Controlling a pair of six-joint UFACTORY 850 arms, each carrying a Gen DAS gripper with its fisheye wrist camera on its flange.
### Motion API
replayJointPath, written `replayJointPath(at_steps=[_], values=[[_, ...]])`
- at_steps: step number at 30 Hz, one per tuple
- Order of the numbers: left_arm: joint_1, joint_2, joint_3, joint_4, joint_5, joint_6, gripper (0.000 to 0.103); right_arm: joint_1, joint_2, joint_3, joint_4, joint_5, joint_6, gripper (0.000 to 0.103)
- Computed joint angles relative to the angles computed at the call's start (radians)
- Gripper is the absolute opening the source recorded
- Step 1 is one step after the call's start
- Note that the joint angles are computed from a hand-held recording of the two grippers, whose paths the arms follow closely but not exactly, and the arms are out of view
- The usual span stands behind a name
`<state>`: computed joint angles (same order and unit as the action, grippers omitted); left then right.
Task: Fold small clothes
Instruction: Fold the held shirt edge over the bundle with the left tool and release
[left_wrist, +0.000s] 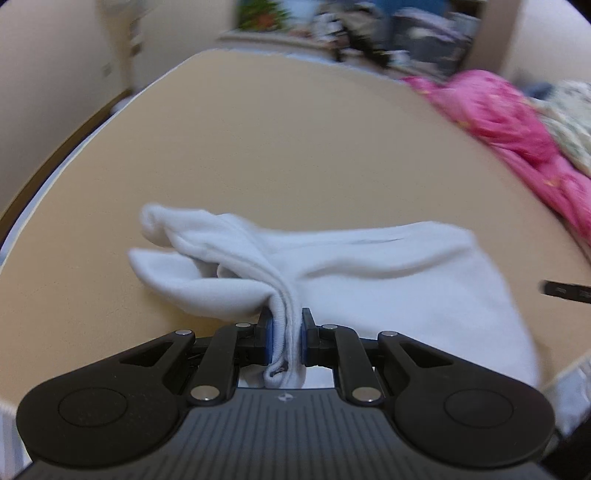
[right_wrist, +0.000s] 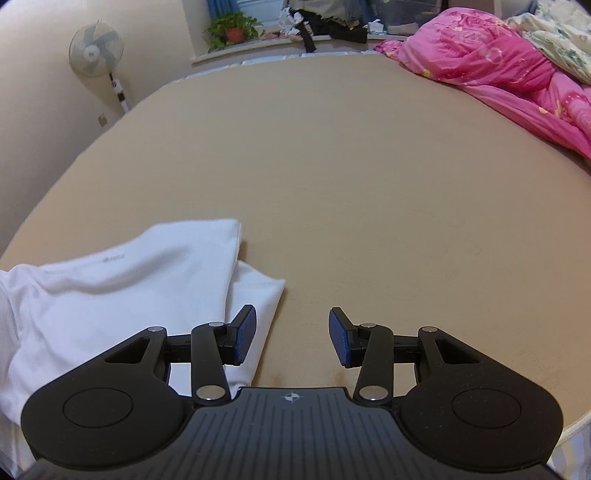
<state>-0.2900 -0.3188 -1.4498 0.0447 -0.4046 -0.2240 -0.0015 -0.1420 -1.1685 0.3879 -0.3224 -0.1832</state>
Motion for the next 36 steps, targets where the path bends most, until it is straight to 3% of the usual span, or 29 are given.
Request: replayJointPath(at_steps=[3, 8, 10, 13, 16, 21, 23, 26, 28, 31, 34, 36], values=[[-0.051, -0.033, -0.085, -0.176, -0.016, 0.137, 0.014, -0.012, 0.011, 0.007, 0.056, 0.016, -0.053, 0.045], [-0.168, -0.213, -0.356, -0.279, -0.108, 0.13, 0.015, -0.035, 0.032, 0.027, 0.092, 0.032, -0.063, 0.045], [-0.202, -0.311, -0.493, -0.338, -0.177, 0.132, 0.021, -0.045, 0.04, 0.036, 0.122, 0.032, -0.08, 0.045], [-0.202, -0.421, -0.651, -0.523, -0.31, 0.217, 0.038, -0.059, 0.044, 0.042, 0.176, 0.03, -0.112, 0.045], [-0.178, -0.345, -0.542, -0.573, -0.249, 0.323, 0.042, -0.075, 0.041, 0.042, 0.298, 0.011, -0.198, 0.045], [-0.136, -0.165, -0.255, -0.46, -0.149, 0.434, 0.042, -0.086, 0.022, 0.024, 0.526, -0.081, -0.426, 0.046], [-0.128, -0.116, -0.157, -0.426, -0.123, 0.485, 0.042, -0.075, 0.004, 0.009, 0.537, -0.136, -0.443, 0.046], [-0.116, -0.086, -0.054, -0.496, -0.093, 0.604, 0.042, -0.05, -0.037, -0.029, 0.434, -0.235, -0.366, 0.046], [-0.122, -0.101, -0.035, -0.459, -0.09, 0.561, 0.042, -0.029, -0.052, -0.041, 0.36, -0.27, -0.316, 0.045], [-0.127, -0.138, -0.083, -0.439, -0.109, 0.502, 0.043, -0.016, -0.038, -0.023, 0.347, -0.274, -0.322, 0.014], [-0.111, -0.131, -0.083, -0.563, -0.089, 0.602, 0.043, -0.056, 0.015, 0.026, 0.518, -0.256, -0.438, 0.011], [-0.102, -0.117, -0.064, -0.671, -0.083, 0.695, 0.043, -0.098, 0.061, 0.07, 0.666, -0.287, -0.532, 0.011]])
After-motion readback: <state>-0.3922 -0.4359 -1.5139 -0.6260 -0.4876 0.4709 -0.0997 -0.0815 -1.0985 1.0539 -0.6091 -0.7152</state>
